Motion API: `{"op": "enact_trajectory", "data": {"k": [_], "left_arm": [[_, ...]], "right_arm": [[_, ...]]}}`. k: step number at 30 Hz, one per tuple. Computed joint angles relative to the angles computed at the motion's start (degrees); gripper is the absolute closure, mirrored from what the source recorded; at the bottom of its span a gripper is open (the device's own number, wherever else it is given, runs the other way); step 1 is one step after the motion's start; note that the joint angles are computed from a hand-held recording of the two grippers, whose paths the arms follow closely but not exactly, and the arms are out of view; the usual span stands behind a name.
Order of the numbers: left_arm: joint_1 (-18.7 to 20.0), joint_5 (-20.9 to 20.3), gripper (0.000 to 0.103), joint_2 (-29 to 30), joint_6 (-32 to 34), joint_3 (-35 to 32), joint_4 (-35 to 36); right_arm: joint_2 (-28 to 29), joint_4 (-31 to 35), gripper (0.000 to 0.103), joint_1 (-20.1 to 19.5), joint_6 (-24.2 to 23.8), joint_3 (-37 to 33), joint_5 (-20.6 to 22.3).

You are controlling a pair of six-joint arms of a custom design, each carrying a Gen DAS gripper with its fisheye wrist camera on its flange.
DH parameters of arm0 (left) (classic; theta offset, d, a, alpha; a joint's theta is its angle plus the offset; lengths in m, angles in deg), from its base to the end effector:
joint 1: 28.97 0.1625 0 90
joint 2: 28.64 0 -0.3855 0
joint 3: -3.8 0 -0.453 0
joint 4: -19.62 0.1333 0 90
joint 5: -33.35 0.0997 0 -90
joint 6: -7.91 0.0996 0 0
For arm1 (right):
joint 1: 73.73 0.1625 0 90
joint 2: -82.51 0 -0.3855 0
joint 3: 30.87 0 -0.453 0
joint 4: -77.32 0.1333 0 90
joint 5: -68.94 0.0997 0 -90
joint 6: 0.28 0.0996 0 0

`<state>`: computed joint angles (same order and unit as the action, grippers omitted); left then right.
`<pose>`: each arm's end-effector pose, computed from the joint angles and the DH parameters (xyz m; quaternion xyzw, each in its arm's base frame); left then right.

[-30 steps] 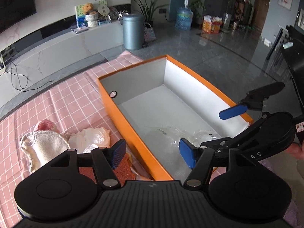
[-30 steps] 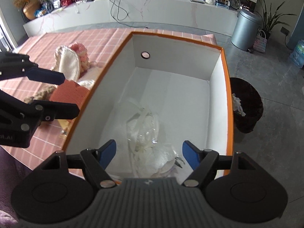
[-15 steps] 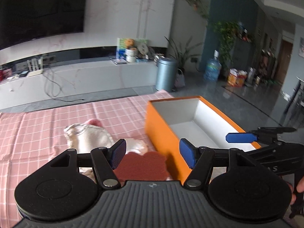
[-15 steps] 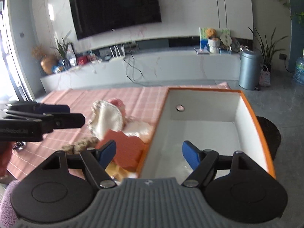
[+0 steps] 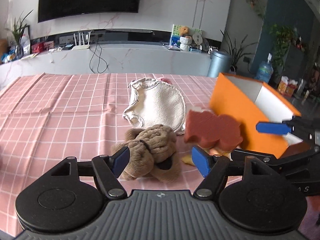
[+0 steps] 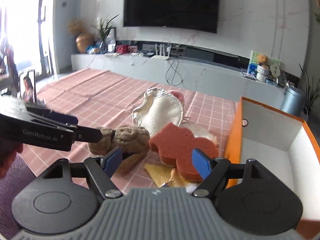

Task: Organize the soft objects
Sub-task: 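Grasp the orange sponge with the right gripper while the left gripper grasps the brown teddy bear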

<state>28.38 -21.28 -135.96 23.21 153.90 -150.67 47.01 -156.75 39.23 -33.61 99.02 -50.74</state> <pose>-0.0260 -0.3946 0.2191 0.2773 0.8640 -0.3462 0.2382 0.2371 -0.3444 -0.0453 0.3189 -0.8242 0.3834 0.2682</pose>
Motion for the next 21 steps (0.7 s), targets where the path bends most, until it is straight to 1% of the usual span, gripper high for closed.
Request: {"op": "enact_trajectory", "data": {"k": [2, 6, 9, 11, 13, 16, 18, 21], "left_arm": [[1.44, -1.51, 0.018, 1.49, 3.69, -1.34, -0.57], [5.39, -4.79, 0.016, 3.47, 9.65, -4.14, 2.06], [7.78, -7.02, 0.015, 5.33, 14.7, -7.55, 8.74], [8.53, -6.97, 0.015, 6.86, 18.34, -9.51, 12.67], [8.65, -6.2, 0.015, 8.62, 21.46, -10.82, 14.06], [9.48, -5.79, 0.015, 11.7, 23.33, -13.33, 15.29], [10.43, -6.6, 0.015, 13.66, 23.4, -15.39, 17.27], [11.19, -5.87, 0.015, 16.49, 23.39, -17.38, 17.46]], "right_arm": [[0.51, 2.06, 0.024, -0.48, -4.36, -1.34, -0.28], [-0.5, 8.32, 0.019, -1.52, -12.5, -4.01, -2.47], [-2.4, 15.04, 0.013, -2.37, -16.4, -5.77, -4.01], [-3.17, 19.44, 0.013, -2.77, -18.87, -7.19, -5.63], [-4.21, 24.79, 0.01, -3.3, -19.94, -8.44, -6.69], [-5.51, 33.16, 0.008, -3.94, -19.72, -10.42, -8.19], [-5.74, 37.38, 0.008, -4.23, -19.65, -11.89, -9.42], [-5.32, 41.18, 0.007, -4.53, -20.85, -13.77, -10.84]]}}
